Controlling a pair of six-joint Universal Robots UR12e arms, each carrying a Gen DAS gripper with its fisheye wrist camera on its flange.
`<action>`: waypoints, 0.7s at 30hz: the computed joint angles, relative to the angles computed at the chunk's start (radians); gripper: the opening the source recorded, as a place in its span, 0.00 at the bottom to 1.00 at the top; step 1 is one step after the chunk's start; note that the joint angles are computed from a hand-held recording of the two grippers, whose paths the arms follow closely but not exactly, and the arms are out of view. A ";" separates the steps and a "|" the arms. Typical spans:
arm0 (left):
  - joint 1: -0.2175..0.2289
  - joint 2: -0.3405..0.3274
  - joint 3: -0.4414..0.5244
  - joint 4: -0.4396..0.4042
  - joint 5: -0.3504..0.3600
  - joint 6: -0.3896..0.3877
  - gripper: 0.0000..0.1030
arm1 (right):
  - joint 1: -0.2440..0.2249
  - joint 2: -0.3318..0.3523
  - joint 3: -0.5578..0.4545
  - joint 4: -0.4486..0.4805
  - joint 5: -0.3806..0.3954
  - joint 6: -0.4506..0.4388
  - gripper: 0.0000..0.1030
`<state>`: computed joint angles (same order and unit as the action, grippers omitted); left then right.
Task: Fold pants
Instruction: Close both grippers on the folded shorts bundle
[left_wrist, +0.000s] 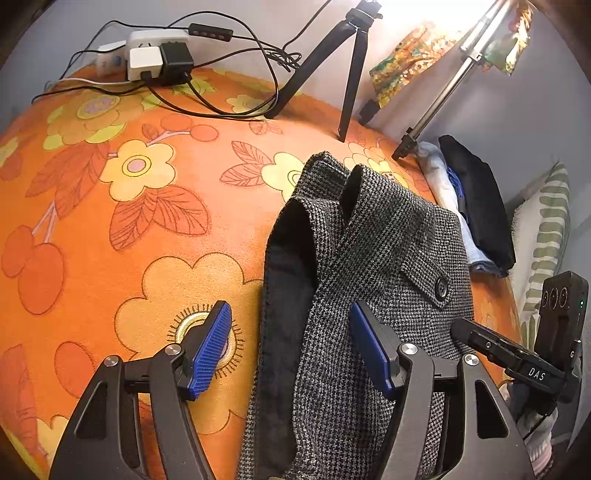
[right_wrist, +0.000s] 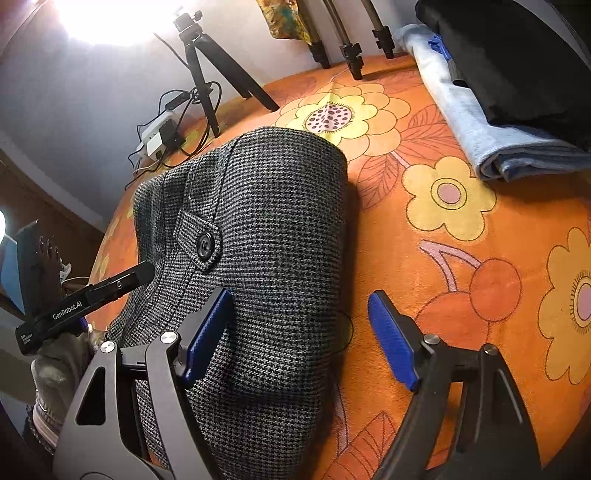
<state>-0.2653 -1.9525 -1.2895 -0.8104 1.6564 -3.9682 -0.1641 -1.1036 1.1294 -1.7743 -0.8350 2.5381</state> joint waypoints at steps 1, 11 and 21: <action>0.000 0.001 -0.001 0.002 -0.001 0.000 0.65 | 0.000 -0.001 0.001 -0.001 0.000 0.000 0.77; -0.002 -0.001 0.002 -0.002 0.005 0.001 0.65 | 0.005 -0.005 0.005 0.012 0.004 -0.022 0.69; -0.003 -0.005 0.007 -0.001 0.005 -0.003 0.65 | 0.005 -0.006 0.007 0.020 0.008 -0.039 0.64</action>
<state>-0.2682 -1.9577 -1.2828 -0.8110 1.6617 -3.9709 -0.1588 -1.1098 1.1359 -1.7542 -0.8271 2.4990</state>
